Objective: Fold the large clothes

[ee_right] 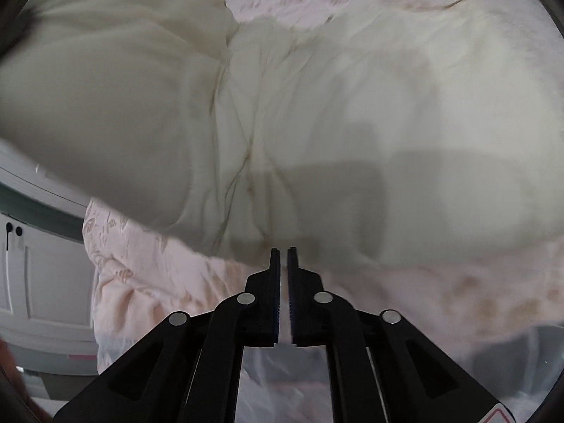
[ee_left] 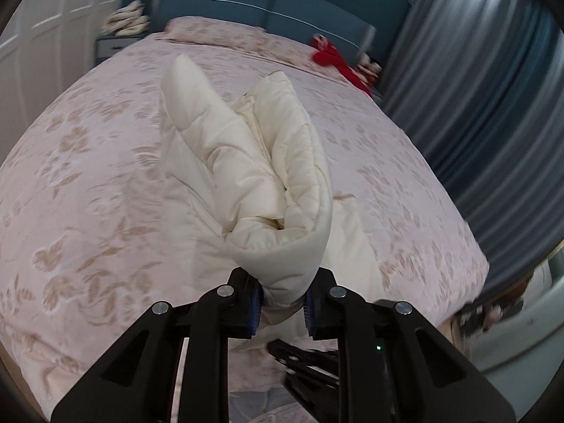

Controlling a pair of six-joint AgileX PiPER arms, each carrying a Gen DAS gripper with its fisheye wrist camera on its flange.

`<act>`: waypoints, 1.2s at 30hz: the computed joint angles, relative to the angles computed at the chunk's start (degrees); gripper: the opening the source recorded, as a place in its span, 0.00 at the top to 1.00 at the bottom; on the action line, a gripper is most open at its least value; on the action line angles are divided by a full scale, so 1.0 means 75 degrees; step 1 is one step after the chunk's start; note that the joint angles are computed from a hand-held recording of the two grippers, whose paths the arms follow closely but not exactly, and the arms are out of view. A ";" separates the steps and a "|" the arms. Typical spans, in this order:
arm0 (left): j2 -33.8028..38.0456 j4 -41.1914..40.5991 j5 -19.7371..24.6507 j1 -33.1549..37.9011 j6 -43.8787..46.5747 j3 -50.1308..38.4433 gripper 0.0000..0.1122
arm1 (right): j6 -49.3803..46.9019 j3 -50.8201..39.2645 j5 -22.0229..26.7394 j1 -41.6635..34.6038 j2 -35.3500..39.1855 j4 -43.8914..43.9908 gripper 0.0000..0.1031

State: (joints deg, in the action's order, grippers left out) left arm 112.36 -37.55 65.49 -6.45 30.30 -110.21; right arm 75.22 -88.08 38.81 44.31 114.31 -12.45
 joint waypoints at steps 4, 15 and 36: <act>0.0106 0.0334 -0.0069 -0.0829 -0.0124 0.0101 0.85 | 0.0590 0.1137 0.0727 0.0121 -0.1231 -0.0642 0.92; 0.0623 0.1761 -0.0966 -0.2726 -0.0723 0.0972 0.85 | 0.2319 0.4138 0.0950 -0.0290 -0.3784 -0.1521 0.92; -0.1120 0.1130 -0.1723 -0.1660 0.0607 0.2833 0.25 | -0.0672 0.0996 0.1010 -0.1891 -0.2963 -0.1008 0.48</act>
State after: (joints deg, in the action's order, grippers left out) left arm 103.96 -29.07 52.57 -18.90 34.85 -88.96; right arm 70.18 -80.61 46.38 30.13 92.08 -20.01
